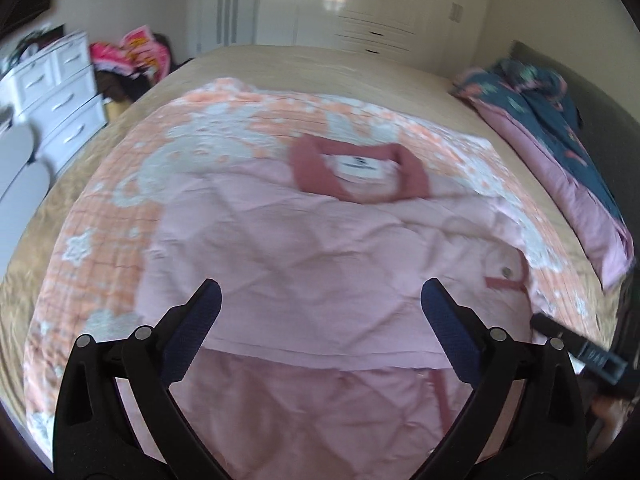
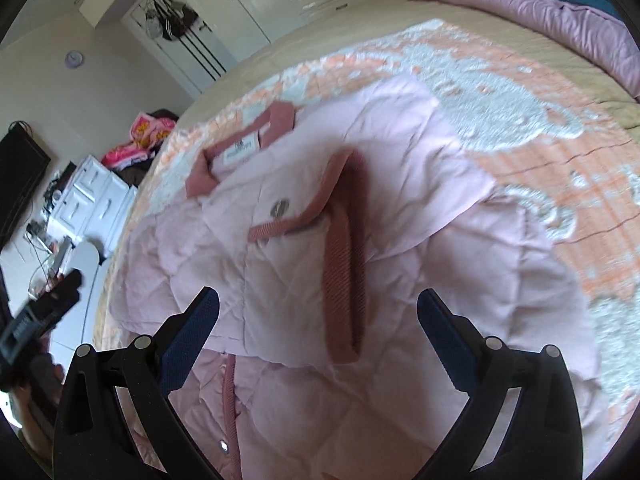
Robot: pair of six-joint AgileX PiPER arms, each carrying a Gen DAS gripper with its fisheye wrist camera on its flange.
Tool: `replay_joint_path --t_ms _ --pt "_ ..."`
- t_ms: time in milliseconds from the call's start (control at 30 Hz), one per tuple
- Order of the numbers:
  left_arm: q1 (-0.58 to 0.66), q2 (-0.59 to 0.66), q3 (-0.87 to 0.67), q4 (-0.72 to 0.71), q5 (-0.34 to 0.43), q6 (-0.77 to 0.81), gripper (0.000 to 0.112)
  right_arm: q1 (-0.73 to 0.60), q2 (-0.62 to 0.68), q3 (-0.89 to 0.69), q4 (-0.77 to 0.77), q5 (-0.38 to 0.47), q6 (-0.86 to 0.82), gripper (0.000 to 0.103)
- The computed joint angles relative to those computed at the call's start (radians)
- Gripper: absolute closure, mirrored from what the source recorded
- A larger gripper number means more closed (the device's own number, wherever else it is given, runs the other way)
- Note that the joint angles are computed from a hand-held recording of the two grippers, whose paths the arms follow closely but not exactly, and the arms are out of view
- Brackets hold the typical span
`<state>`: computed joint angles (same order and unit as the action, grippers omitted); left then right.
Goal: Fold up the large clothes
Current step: 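Grasp the folded sleeve cuff with the right tool and lift it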
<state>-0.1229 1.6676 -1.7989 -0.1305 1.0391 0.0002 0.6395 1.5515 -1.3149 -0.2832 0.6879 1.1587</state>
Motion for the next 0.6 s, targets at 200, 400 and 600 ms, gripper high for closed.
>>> replay_joint_path --t_ms 200,400,600 --pt "0.135 -0.013 0.011 -0.069 -0.011 0.029 0.019 -0.027 0.048 0.061 0.086 -0.111 0.011 0.005" --pt "0.236 -0.002 -0.006 -0.13 -0.006 0.039 0.019 -0.011 0.054 0.058 0.022 -0.13 0.03 0.051" --pt "0.259 0.003 0.002 -0.155 -0.015 0.048 0.019 0.063 0.075 -0.105 -0.206 0.027 0.026 0.083"
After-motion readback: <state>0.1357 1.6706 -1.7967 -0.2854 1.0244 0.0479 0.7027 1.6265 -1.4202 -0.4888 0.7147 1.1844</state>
